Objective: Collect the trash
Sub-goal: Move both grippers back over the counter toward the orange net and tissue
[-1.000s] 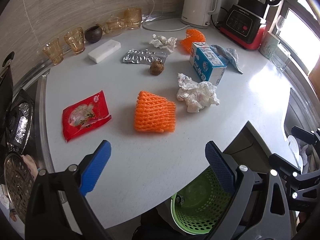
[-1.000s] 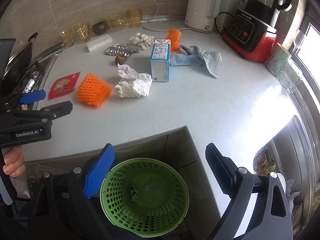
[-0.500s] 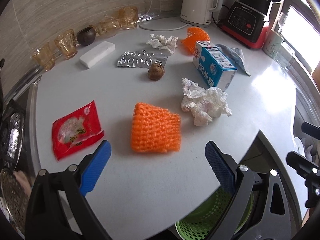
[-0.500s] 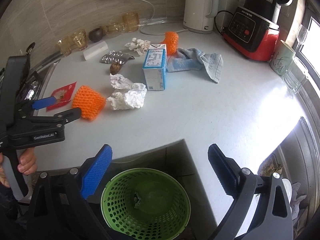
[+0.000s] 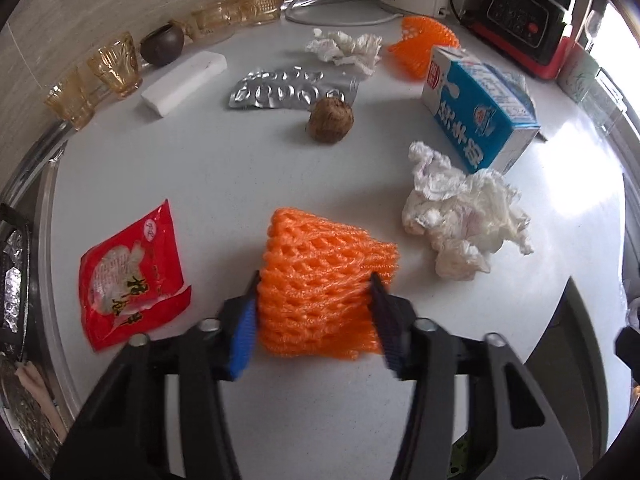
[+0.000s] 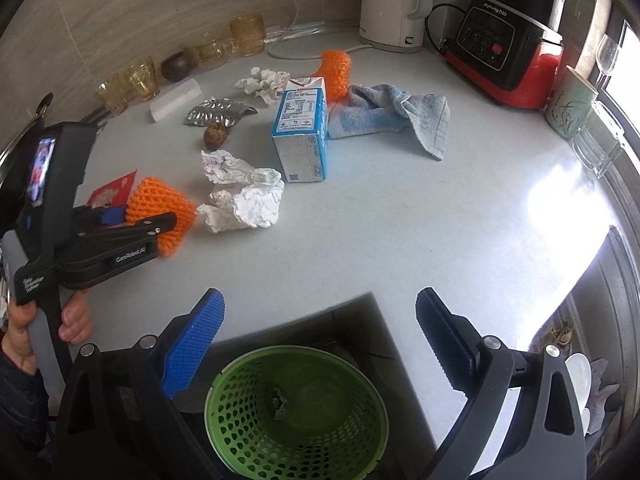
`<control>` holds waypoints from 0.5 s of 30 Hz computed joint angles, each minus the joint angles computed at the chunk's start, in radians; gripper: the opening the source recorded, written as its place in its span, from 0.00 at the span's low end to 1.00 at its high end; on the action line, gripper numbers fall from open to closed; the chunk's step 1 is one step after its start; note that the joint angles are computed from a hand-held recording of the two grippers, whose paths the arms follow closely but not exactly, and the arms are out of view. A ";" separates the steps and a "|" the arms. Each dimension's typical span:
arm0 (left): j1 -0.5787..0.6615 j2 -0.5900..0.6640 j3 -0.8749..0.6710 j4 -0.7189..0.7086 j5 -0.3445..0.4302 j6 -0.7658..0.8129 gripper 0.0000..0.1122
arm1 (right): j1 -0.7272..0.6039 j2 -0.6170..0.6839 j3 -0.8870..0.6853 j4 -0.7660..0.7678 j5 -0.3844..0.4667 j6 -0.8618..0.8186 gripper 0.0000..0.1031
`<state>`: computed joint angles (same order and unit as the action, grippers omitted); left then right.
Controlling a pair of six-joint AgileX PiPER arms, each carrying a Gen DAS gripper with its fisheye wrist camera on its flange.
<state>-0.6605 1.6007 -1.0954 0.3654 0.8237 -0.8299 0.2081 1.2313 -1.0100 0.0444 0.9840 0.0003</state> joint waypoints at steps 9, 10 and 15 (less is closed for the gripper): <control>0.071 -0.089 0.051 -0.085 -0.052 0.095 0.22 | 0.064 0.144 -0.071 0.057 -0.099 0.079 0.93; 0.075 -0.102 0.056 -0.093 -0.054 0.106 0.22 | 0.077 0.166 -0.080 0.043 -0.113 0.106 0.92; 0.090 -0.209 0.099 -0.117 -0.047 0.157 0.22 | 0.103 0.286 -0.135 0.032 -0.150 0.170 0.82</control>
